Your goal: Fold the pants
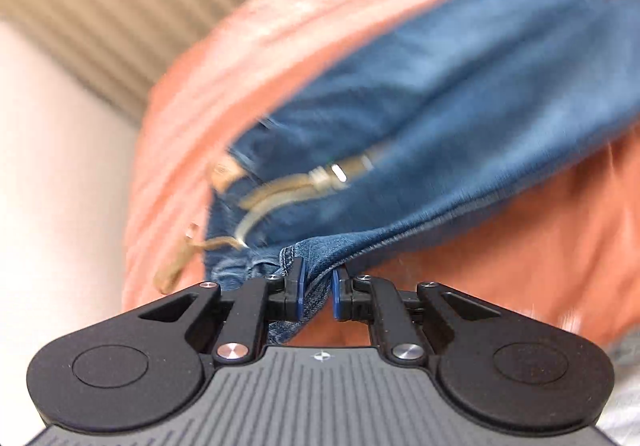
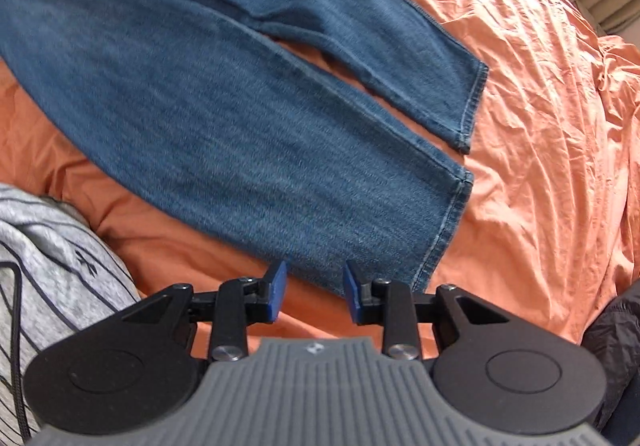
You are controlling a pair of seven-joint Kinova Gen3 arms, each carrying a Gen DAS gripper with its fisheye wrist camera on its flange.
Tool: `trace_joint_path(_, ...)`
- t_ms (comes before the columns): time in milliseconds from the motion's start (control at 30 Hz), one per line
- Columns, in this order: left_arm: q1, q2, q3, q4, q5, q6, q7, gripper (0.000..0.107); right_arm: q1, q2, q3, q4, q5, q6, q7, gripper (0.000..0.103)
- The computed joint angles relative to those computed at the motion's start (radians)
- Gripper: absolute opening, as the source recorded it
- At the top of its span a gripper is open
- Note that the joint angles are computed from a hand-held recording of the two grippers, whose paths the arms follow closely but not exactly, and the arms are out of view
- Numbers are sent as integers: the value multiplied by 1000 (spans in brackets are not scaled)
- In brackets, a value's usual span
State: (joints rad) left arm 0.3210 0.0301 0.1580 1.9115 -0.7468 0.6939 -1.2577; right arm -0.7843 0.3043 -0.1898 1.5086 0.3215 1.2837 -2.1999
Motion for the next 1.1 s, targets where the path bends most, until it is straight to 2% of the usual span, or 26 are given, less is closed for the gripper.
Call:
trace_joint_path(200, 17, 19, 8, -120, 12, 90, 79, 13, -30, 9, -16, 82, 60, -75, 40, 33)
trace_joint_path(300, 35, 29, 8, -146, -7, 119, 114, 14, -42, 24, -15, 103, 77, -100, 55, 33)
trace_joint_path(400, 50, 34, 7, -152, -21, 143, 157, 14, -77, 35, -6, 138, 142, -134, 31, 33)
trace_joint_path(467, 50, 45, 1, -163, -13, 148, 170, 14, -109, 37, -2, 156, 199, -140, 11, 26)
trace_joint_path(500, 54, 44, -1, -163, -17, 152, 175, 14, -121, 36, -2, 163, 223, -138, 8, 6)
trace_joint_path(533, 57, 50, -3, -162, -28, 151, 186, 14, -137, 31, 0, 170, 250, -130, -7, 0)
trace_joint_path(700, 59, 50, -14, -174, -36, 150, 224, 14, -176, -43, 0, 193, 383, -93, -126, 0)
trace_joint_path(867, 63, 71, -21, -240, -69, 168, 247, 13, -149, -85, -11, 120, 511, -18, -162, 0)
trace_joint_path(1000, 76, 119, -34, -351, -87, 204, 228, 12, -99, -56, 7, -12, 552, 24, -91, 0)
trace_joint_path(1100, 90, 180, -54, -453, -88, 228, 191, 12, -55, 0, 41, -134, 537, 40, -14, 0)
